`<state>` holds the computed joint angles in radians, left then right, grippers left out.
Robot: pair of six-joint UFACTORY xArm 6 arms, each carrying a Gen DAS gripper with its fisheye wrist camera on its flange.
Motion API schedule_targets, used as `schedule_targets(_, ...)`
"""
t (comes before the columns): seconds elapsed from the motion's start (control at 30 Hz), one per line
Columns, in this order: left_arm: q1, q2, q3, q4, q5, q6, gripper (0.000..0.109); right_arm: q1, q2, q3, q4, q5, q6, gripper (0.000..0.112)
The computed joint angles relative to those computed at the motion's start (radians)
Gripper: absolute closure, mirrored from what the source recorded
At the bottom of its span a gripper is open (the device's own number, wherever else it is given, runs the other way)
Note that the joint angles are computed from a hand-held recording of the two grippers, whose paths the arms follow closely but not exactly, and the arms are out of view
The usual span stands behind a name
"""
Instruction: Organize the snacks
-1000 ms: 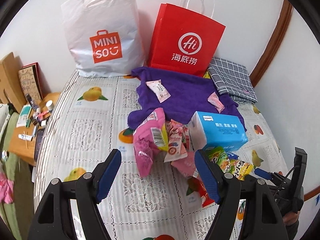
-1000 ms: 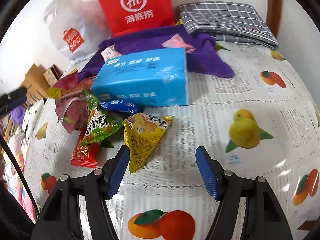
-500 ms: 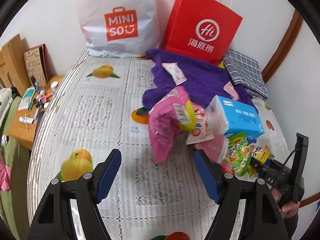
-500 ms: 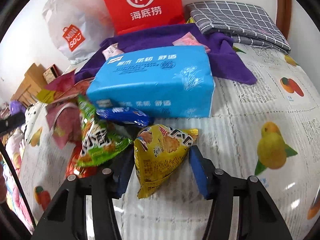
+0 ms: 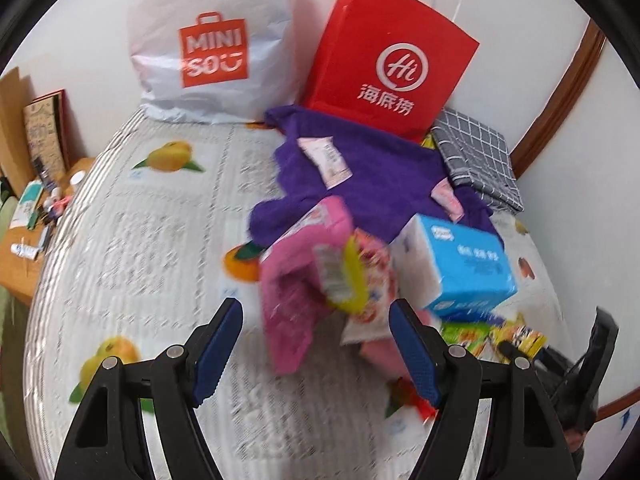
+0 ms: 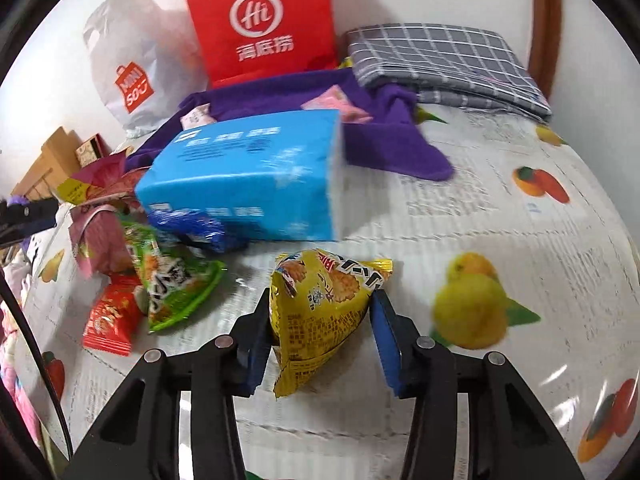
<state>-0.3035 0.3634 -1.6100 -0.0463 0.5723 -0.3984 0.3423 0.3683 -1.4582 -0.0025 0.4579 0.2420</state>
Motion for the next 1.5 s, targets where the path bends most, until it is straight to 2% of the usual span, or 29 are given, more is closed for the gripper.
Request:
schedule_targets(0.2,-0.003,0.131,-0.190,0.031,0.085,-0.036,0.034,-0.003,-0.007,0.043,-0.068,-0.073,0.042,0.065)
schedule_targets(0.37,0.007,0.217,-0.305,0.054,0.165,-0.054,0.035,-0.010,-0.004,0.045,0.046,-0.078,-0.034,0.064)
schedule_targets(0.5,0.016,0.247,-0.330,0.026,0.190,-0.040,0.036,-0.009,-0.001,0.039,0.032,-0.070,-0.025,0.063)
schedule_targets(0.6,0.017,0.251,-0.317,0.037,0.186,-0.050,0.037,-0.008,0.001,0.035,0.013,-0.063,-0.012,0.063)
schedule_targets(0.73,0.022,0.247,-0.291,-0.009,0.173,-0.018,0.053,-0.006,0.002,0.031,-0.020,-0.054,0.009,0.063)
schedule_targets(0.87,0.020,0.215,-0.234,0.001,0.126,-0.018,0.059,-0.005,0.004,0.027,-0.043,-0.046,0.024,0.063)
schedule_targets(1.27,0.015,0.072,-0.038,0.032,0.023,-0.032,0.059,-0.002,0.008,0.017,-0.104,-0.030,0.068,0.063)
schedule_targets(1.5,0.003,0.011,0.047,0.038,-0.002,-0.040,0.059,-0.001,0.010,0.014,-0.110,-0.026,0.072,0.063)
